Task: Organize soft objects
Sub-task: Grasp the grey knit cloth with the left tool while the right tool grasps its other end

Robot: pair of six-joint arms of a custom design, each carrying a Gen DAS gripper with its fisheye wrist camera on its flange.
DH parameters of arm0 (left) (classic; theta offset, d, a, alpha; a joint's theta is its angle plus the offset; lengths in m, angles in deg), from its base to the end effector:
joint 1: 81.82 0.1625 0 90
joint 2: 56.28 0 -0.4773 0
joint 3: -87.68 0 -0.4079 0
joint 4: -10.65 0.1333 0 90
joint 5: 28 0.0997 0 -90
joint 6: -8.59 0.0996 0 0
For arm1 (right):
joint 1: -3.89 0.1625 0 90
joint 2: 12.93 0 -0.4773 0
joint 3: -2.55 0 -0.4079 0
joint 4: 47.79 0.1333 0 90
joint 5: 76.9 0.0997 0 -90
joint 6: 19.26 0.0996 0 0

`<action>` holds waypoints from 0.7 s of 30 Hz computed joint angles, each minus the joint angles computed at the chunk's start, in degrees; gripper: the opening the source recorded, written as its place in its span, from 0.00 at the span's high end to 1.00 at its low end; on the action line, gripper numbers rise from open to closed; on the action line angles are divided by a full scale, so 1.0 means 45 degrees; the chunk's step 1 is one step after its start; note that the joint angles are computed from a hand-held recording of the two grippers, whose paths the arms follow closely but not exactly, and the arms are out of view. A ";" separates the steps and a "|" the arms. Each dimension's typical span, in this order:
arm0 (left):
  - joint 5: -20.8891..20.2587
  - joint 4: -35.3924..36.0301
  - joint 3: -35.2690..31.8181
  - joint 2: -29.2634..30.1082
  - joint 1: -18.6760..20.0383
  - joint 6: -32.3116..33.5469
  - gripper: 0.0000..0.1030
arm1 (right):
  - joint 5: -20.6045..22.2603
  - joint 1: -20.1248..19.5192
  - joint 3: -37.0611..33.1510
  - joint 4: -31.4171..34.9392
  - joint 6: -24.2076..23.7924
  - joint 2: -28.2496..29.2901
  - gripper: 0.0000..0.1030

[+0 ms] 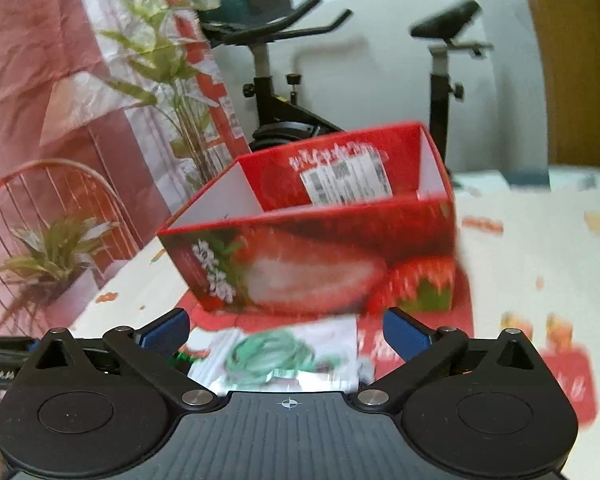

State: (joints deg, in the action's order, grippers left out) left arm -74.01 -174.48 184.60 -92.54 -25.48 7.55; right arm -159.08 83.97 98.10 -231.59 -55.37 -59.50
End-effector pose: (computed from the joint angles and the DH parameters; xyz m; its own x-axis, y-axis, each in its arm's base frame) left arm -0.2236 -0.7011 0.0866 -0.8249 0.0591 -0.5622 0.4420 0.6874 -0.5763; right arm 0.0178 -0.7504 0.2017 -0.8738 -0.3502 0.3374 -0.4861 0.6094 -0.6263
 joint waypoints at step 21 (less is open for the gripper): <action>0.0406 0.2190 0.0961 -0.0213 0.0360 -0.2263 0.38 | -0.1911 -0.0774 0.0880 -0.3896 -0.1711 0.1325 0.01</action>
State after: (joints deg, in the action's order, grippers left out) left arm -72.18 -164.63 188.93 -93.50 -23.87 -2.63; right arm -167.68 80.48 102.06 -249.12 -63.07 -53.54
